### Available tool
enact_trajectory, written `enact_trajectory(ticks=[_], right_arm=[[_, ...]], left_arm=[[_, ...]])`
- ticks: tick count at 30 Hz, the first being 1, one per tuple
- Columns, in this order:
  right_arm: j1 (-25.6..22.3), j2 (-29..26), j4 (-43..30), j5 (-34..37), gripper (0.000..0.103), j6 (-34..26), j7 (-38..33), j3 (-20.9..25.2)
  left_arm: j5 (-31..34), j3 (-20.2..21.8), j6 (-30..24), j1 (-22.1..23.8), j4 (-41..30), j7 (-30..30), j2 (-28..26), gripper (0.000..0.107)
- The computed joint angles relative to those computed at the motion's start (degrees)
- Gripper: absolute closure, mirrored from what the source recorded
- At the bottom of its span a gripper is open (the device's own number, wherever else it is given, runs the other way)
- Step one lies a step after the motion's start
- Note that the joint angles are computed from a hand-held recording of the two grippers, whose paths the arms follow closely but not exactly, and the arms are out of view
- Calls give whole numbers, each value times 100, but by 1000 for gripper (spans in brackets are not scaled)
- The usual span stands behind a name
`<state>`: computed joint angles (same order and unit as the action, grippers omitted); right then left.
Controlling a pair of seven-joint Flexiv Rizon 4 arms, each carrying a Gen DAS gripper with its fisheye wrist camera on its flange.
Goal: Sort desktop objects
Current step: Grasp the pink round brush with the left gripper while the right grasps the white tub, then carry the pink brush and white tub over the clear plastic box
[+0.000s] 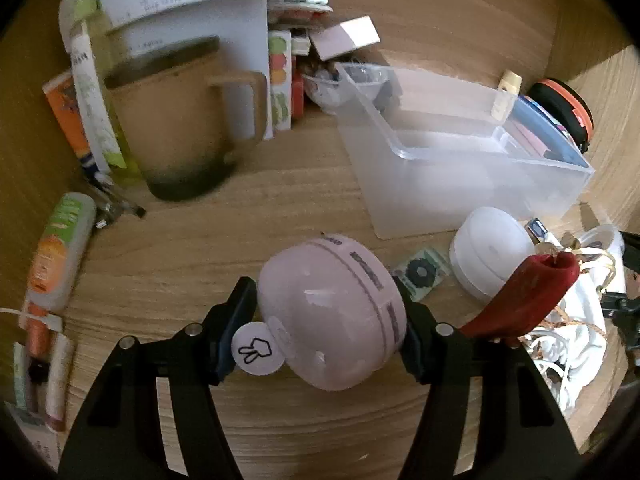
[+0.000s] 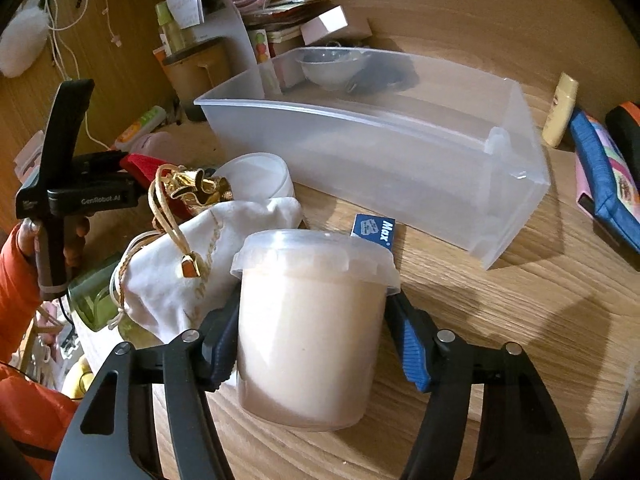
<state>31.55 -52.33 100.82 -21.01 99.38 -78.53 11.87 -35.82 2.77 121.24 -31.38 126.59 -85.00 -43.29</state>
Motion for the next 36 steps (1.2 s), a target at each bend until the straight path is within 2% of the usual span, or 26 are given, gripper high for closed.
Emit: enact_trajectory(ticks=[2, 4, 8, 12, 22, 31, 36], right_arm=[[70, 48, 58, 64, 41, 96, 31, -97], [21, 82, 101, 84, 48, 169, 42, -56], [215, 173, 179, 202, 48, 276, 122, -313], [22, 163, 173, 137, 48, 245, 115, -131], [217, 358, 382, 333, 48, 770, 123, -427], [68, 500, 400, 305, 48, 889, 119, -329], [85, 565, 359, 315, 48, 930, 106, -394]], left_arm=[[57, 1, 134, 26, 79, -36, 13, 43], [32, 2, 228, -9, 215, -48, 109, 43], [-72, -15, 376, -74, 325, -11, 158, 43], [-66, -90, 527, -20, 442, -31, 217, 43], [-60, -232, 837, 32, 654, 24, 461, 43], [-333, -262, 907, -103, 608, 386, 723, 43], [-305, -322, 794, -16, 494, 556, 853, 43]])
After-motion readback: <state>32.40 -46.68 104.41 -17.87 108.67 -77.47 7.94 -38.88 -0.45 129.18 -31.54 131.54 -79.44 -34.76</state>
